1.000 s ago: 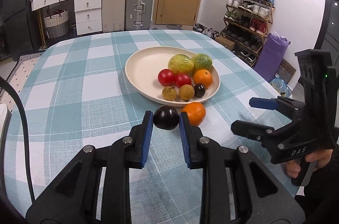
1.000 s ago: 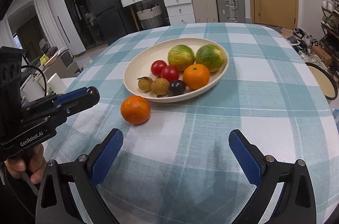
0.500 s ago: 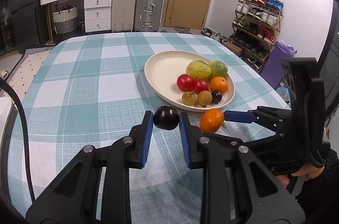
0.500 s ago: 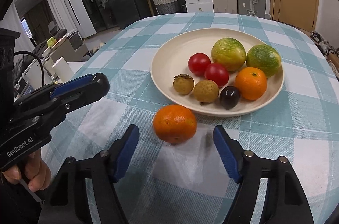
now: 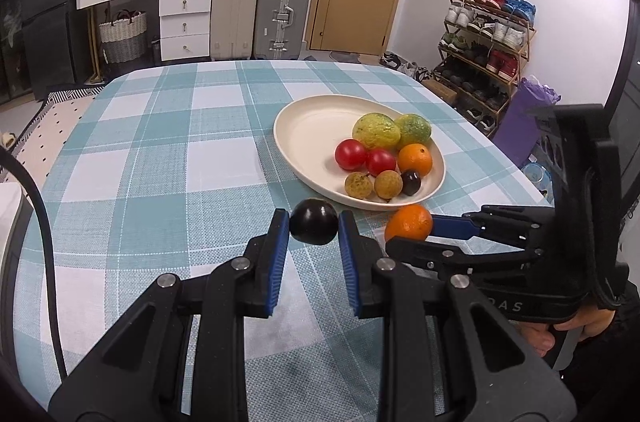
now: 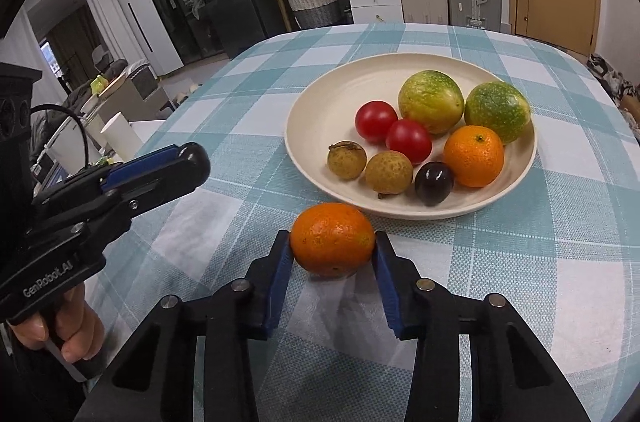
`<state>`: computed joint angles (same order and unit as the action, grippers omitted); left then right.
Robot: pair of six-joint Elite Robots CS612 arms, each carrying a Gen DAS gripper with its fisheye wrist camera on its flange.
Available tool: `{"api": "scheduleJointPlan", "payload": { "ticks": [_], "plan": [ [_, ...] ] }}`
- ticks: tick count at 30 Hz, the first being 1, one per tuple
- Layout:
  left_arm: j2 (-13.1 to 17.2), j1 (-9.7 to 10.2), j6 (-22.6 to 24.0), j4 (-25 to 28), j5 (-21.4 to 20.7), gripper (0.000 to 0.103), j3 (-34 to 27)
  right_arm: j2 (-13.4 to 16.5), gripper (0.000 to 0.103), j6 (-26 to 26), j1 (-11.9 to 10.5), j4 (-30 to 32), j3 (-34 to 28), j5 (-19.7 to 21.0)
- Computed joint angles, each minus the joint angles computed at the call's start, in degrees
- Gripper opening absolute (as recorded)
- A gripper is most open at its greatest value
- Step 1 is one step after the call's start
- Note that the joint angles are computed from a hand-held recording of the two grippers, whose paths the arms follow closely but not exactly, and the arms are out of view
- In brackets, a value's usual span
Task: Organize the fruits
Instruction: 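Grasp the orange with the right tool while the left tool holds the plum, then carry the plum and orange onto the cream plate and open both tools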
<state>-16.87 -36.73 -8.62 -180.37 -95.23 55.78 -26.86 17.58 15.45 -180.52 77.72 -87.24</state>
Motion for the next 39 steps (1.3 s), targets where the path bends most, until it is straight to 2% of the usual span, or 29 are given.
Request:
{"api": "scheduleJointPlan", "payload": {
  "ticks": [10,17,25,31,39],
  "plan": [
    [0.8,-0.38,0.4,0.8,-0.5,0.023,-1.6,-1.8,0.041,-0.4,-0.5,-5.7,3.2,-2.3],
    [2.5,-0.42,0.7,2.5,-1.3,0.023,-5.8,-2.6,0.041,-0.2,-1.2,-8.0,4.0,-4.9],
    [6.1,-0.52,1.3,6.6,-2.5,0.023,-13.7,-2.6,0.041,-0.3,-2.2,-7.6,3.0,-6.6],
    [8.9,-0.78,2.8,10.9,-1.6,0.023,-19.7,-1.5,0.041,-0.3,-2.5,-6.9,1.1,-6.0],
    [12.1,-0.72,2.1,15.2,-0.3,0.023,-25.9,0.4,0.041,-2.0,-2.3,-3.5,-2.2,-5.1]
  ]
}}
